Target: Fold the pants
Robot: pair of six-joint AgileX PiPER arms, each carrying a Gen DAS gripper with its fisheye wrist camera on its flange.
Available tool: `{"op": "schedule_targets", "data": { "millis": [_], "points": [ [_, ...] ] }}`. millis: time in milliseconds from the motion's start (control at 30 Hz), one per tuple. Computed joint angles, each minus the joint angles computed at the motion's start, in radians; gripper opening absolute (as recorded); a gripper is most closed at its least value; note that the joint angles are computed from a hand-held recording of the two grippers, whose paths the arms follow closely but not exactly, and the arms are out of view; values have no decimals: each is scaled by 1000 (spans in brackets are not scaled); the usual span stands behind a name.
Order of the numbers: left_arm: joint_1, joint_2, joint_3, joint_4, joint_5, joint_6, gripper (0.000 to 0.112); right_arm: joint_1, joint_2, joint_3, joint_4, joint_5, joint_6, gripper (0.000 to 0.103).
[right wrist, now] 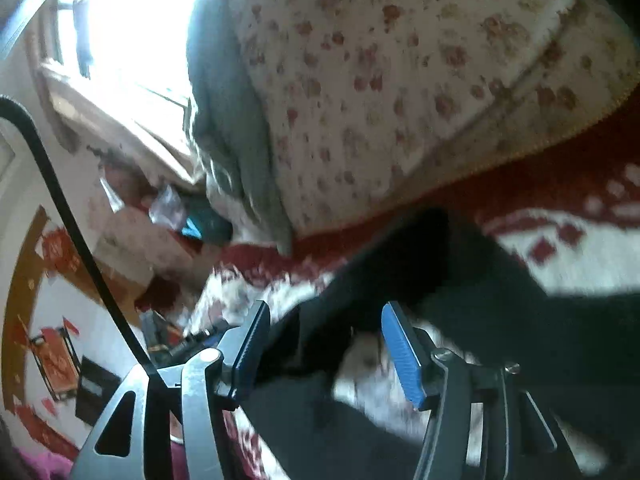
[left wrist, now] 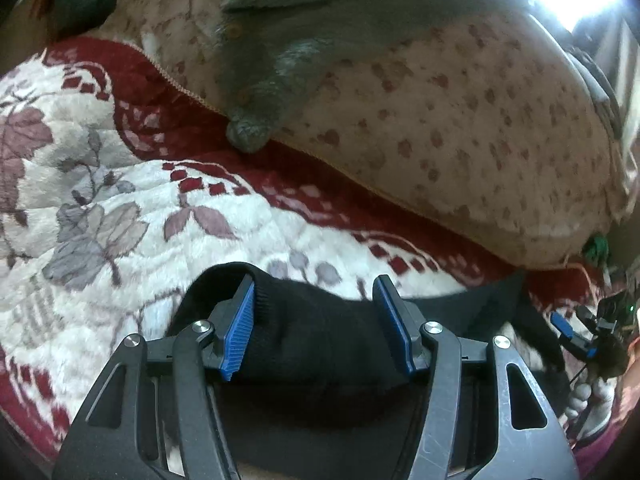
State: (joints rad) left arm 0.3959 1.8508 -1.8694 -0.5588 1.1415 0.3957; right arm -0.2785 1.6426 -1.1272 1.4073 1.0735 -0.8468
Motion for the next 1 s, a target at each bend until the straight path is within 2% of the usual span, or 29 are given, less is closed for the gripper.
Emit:
{"op": "schedule_targets", "data": {
  "millis": [100, 200, 367, 500, 533, 667, 733, 833, 933, 1000],
  "points": [
    [6, -85, 96, -16, -18, 57, 57, 10, -87, 85, -36, -13, -41, 56],
    [29, -144, 163, -54, -1, 99, 57, 26, -139, 131, -87, -40, -52, 58],
    [57, -226, 283, -88, 5, 166, 58, 98, -61, 78, -93, 1, -30, 60],
    [80, -298, 366, -128, -34, 233, 58, 233, 146, -111, -8, 130, 6, 60],
    [83, -301, 367, -134, -36, 238, 58, 262, 196, -160, 6, 137, 28, 60],
    [77, -285, 325, -137, -17, 230, 58, 370, 411, -465, -37, 43, 176, 60],
    [64, -278, 305, -135, -16, 226, 58, 374, 498, -598, 38, 5, 231, 61],
    [26, -246, 278, -139, 5, 227, 60, 335, 490, -605, 201, -27, 176, 61],
    [-39, -215, 275, -110, -20, 202, 60, 292, 407, -549, 103, -15, 182, 61],
    [-74, -182, 269, -106, -14, 165, 60, 234, 312, -410, 63, 42, 153, 61]
  ]
}}
